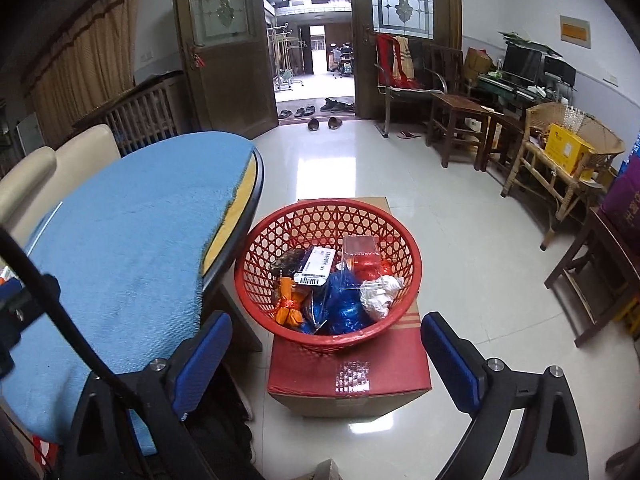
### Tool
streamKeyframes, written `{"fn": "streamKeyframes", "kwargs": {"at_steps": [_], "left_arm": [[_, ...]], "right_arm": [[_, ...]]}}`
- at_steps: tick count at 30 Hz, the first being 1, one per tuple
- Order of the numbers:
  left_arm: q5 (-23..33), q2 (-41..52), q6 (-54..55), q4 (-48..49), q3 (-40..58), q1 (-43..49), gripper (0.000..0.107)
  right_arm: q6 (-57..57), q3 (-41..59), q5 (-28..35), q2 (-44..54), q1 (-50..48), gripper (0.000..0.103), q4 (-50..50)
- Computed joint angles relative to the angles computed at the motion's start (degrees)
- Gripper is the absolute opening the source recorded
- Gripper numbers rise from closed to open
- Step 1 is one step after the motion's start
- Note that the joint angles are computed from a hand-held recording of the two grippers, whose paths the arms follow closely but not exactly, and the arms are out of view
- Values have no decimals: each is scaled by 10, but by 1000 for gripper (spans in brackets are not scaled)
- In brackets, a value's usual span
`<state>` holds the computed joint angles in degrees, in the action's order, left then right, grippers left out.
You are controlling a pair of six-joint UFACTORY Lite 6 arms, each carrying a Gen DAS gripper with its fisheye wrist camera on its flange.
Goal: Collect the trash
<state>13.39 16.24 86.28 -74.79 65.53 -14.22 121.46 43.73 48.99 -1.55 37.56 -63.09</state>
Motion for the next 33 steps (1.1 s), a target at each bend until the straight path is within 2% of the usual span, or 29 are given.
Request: {"fn": "streamKeyframes", "kwargs": {"at_steps": [11, 16, 28, 33], "left_arm": [[1, -11, 84, -78, -27, -5, 92], [4, -11, 76, -69, -28, -3, 92], [-4, -25, 128, -115, -43, -6, 92], [10, -32, 144, -124, -49, -1, 92]], "right_arm": [[8, 12, 21, 13, 20, 97, -5], [7, 8, 29, 2, 19, 97, -5], [-3, 13, 40, -1, 18, 97, 2], [-7, 11, 44, -6, 19, 97, 6]]}}
